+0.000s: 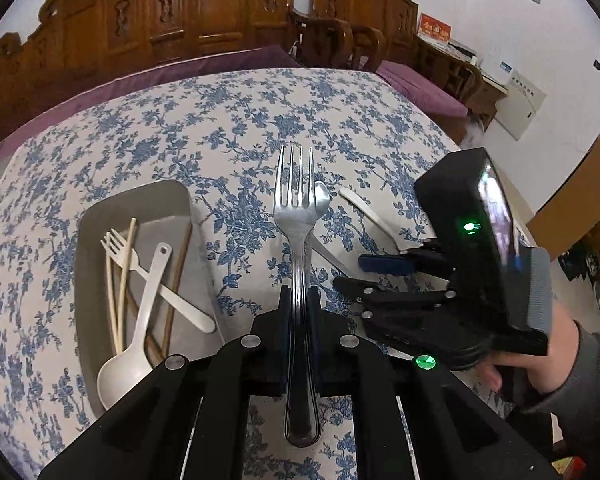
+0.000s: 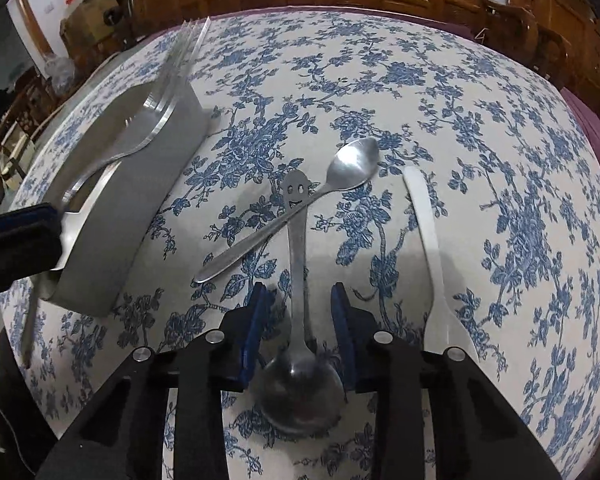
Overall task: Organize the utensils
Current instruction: 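Grasp the smiley-face metal spoon by its handle with the right tool, then carry the metal fork and smiley spoon over the tray with both tools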
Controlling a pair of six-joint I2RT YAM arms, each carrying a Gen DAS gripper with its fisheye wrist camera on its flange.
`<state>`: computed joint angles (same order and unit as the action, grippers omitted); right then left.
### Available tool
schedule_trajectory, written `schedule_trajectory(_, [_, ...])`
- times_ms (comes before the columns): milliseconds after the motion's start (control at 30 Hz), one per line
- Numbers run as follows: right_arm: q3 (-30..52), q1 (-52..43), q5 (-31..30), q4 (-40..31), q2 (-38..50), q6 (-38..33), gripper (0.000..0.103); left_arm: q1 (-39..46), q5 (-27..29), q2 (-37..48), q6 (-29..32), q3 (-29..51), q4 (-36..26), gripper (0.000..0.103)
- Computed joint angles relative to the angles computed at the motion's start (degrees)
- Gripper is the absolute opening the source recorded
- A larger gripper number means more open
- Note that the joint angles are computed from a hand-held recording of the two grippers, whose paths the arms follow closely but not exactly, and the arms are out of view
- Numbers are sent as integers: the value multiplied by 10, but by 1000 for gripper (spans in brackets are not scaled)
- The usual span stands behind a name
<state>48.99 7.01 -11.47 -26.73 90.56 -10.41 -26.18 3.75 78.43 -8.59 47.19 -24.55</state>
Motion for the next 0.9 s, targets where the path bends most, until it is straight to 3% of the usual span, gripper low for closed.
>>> schedule_trajectory(133, [3,22,38,-1,3,-9,33,5,1,-14,2,-2,-6,7])
schedule_trajectory(233, [4,34,60,-8,0,-9,25,6,-2,-27,3,-5,-12,7])
schedule_trajectory(300, [6,32,60,-15,0,-8,7,7,-1,-37,4,-8,-16,7])
schedule_trajectory(900, [-32,4,37,-101,-135,-1,7,19,5,-105,4,-29,-40,7])
